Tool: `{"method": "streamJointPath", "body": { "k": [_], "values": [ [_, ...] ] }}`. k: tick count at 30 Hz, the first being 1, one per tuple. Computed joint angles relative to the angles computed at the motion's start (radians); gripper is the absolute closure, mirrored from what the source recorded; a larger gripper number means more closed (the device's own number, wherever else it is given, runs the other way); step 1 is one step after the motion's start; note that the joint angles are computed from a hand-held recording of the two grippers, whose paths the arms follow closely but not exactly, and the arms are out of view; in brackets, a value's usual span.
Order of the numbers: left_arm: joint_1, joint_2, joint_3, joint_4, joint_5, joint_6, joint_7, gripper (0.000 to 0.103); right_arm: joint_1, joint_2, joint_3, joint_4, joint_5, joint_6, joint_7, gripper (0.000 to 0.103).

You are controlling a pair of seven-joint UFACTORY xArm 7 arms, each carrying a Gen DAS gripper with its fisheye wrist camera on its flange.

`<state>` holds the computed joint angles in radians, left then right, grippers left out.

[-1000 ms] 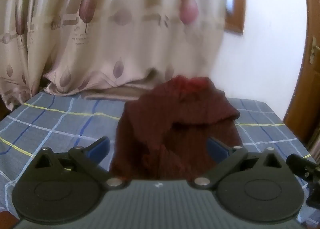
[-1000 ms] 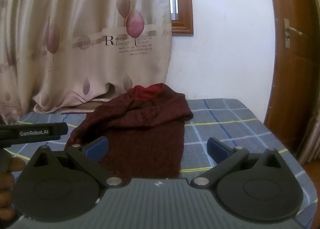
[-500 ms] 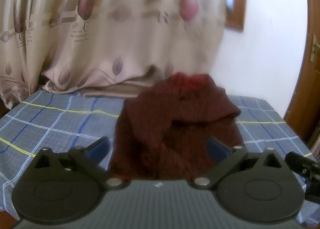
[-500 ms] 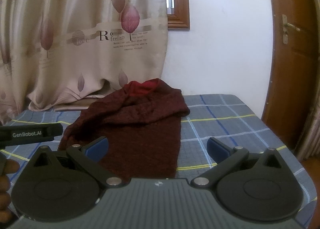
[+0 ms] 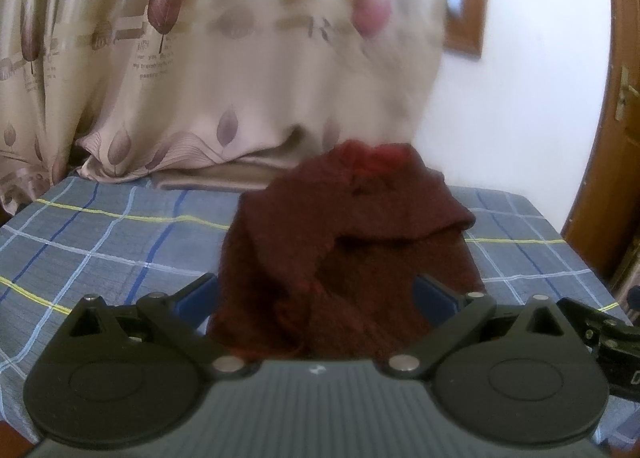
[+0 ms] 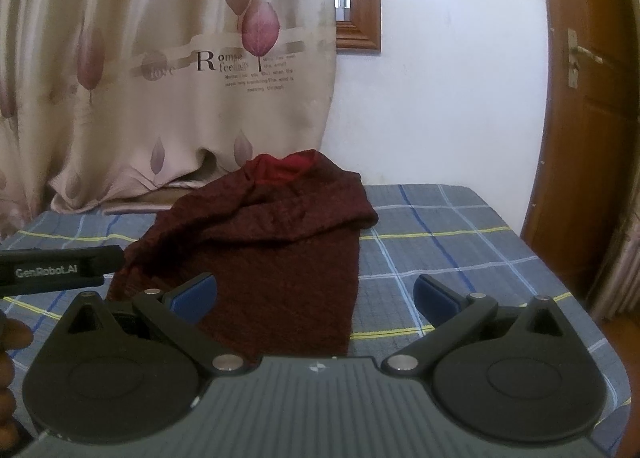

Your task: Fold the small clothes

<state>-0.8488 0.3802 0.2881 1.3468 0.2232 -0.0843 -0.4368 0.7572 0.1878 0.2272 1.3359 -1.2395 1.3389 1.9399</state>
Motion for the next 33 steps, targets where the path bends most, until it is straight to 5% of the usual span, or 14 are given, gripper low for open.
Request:
{"method": "streamJointPath", "body": {
  "k": [20,27,30,33],
  "values": [
    [0.061,0.021,-0.065,0.02,0.013,0.021,0.007,0.0,-0.034,0.014,-0.025,0.002,0.023,-0.055,-0.017,0.0],
    [0.201,0.016,-0.226,-0.018,-0.019,0.006,0.09,0.0,-0.046,0.005,-0.025,-0.019,0.028,-0.087,-0.004,0.0],
    [0.193,0.032,-0.215,-0.013,-0.044,0.026,0.094,0.0,-0.05,0.003,-0.024,-0.028,0.032,-0.098,-0.001,0.0],
    [0.296,0.054,-0.333,0.001,-0.086,0.048,0.131,0.0,-0.055,-0.003,-0.022,-0.042,0.036,-0.112,0.01,0.0]
  ]
}}
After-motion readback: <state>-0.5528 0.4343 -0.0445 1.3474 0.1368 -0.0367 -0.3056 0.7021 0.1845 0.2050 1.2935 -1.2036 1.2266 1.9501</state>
